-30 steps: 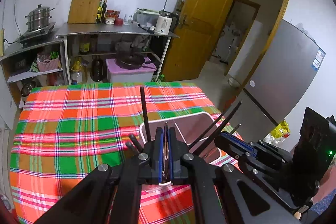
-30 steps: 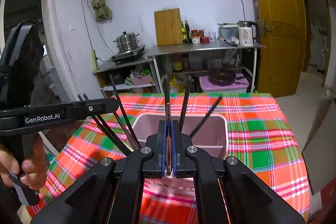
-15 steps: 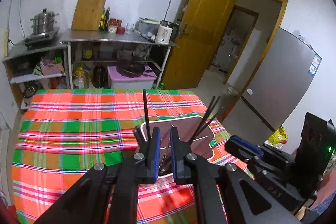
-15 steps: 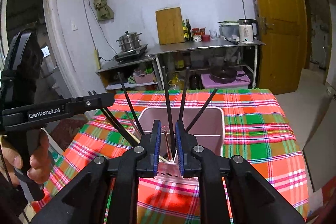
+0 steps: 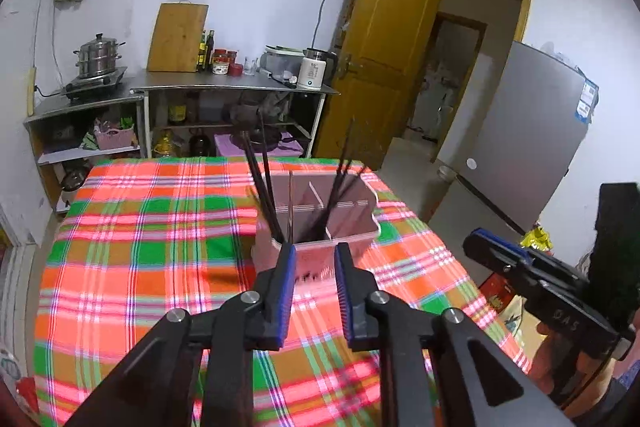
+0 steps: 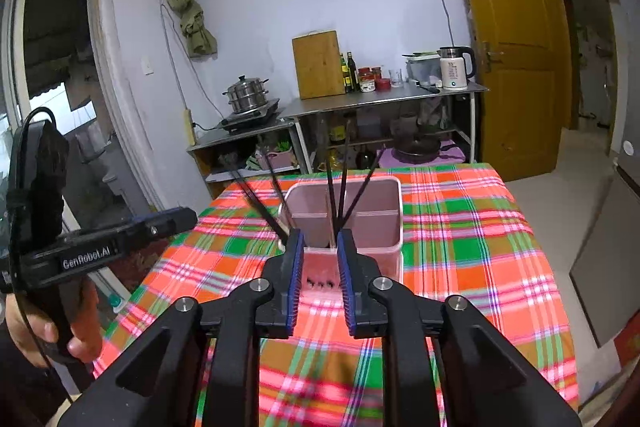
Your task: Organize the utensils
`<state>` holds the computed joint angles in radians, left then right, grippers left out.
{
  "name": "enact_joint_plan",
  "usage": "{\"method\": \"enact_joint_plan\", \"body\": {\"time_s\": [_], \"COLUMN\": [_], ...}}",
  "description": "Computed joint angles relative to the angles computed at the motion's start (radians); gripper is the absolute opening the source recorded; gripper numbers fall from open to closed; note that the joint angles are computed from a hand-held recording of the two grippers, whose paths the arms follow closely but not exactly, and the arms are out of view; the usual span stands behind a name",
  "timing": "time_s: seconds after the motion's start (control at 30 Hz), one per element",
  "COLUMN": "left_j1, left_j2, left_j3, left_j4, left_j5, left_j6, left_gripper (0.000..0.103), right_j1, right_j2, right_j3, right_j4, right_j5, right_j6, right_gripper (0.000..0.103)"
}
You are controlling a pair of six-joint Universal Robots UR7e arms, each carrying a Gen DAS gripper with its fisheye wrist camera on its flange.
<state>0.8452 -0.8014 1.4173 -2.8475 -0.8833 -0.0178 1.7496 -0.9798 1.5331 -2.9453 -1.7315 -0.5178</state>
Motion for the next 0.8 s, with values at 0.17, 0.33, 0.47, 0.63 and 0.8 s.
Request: {"method": "enact_joint_plan", "body": {"time_s": [0.17,0.33,0.47,0.63,0.8], "left_j1": [-0.044,-0.082,-0.106,-0.124,-0.138], "left_j2": [-0.047,-0.068,-0.086,-0.106,-0.123], "left_j3": [0.154,0.257,0.348,0.428,0.478], "left_j4": [-0.118,-0.164,-0.221,-0.283,-0.286], "left_j5": [0.053,0.137,0.184,0.214,0.238], "left_j6": [-0.012,-0.026,-0.044,-0.062,-0.087], "left_gripper": [0.019,0.019,0.019,0.019,0.019], "right_j1": [0.002,0.003,0.004,-0.001,-0.013], "right_j2": [-0.075,-0.119,-0.136,-0.155,-0.171], "right_j3": [0.134,0.243,0.310,0.372,0.408], "right_j4": [-0.059,-0.130,-0.185,-0.225,-0.231], "right_j5": [-0.007,-0.034,-0.064,-0.086,-0.092], "right_j6": [0.008,0.007,-0.019,-0.030,-0.007], "right_gripper": [0.025,0.026,0.028,0.031,0.031]}}
